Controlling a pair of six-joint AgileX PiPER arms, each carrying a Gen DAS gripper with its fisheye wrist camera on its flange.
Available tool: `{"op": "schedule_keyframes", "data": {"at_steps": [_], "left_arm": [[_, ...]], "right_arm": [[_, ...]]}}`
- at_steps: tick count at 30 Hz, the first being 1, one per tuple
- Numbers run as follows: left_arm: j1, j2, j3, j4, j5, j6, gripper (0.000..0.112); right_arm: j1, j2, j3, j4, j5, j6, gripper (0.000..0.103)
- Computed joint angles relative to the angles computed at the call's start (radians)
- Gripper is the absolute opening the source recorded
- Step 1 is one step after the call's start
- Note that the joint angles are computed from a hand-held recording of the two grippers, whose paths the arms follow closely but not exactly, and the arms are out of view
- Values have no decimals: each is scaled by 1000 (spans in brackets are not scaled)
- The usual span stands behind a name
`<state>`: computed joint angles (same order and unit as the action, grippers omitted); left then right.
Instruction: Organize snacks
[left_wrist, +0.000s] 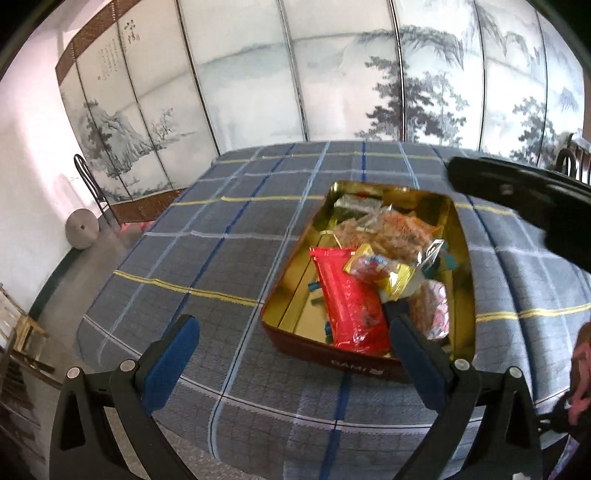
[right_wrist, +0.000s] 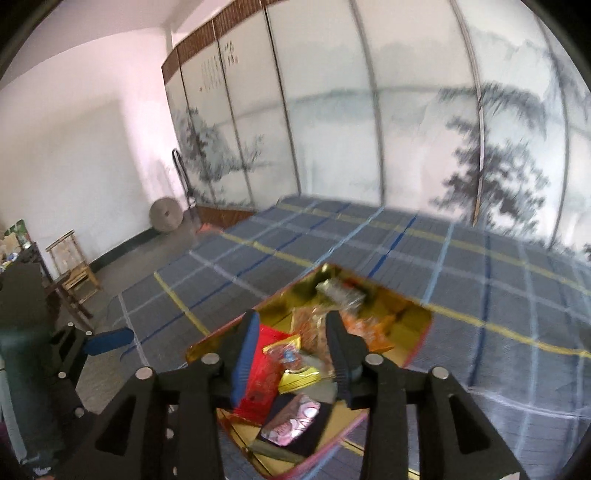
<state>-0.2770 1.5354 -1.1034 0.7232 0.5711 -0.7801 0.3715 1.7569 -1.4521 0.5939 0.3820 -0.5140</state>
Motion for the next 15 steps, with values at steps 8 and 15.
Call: {"op": "schedule_keyframes", "data": {"at_steps": [8, 15], "left_arm": [[-89, -139, 28, 154, 57, -173, 103], [-211, -306, 17, 263, 148, -283, 103]], "right_arm": [[-8, -220, 207, -12, -125, -9, 54], [-70, -372, 308, 81, -133, -88, 54]]}}
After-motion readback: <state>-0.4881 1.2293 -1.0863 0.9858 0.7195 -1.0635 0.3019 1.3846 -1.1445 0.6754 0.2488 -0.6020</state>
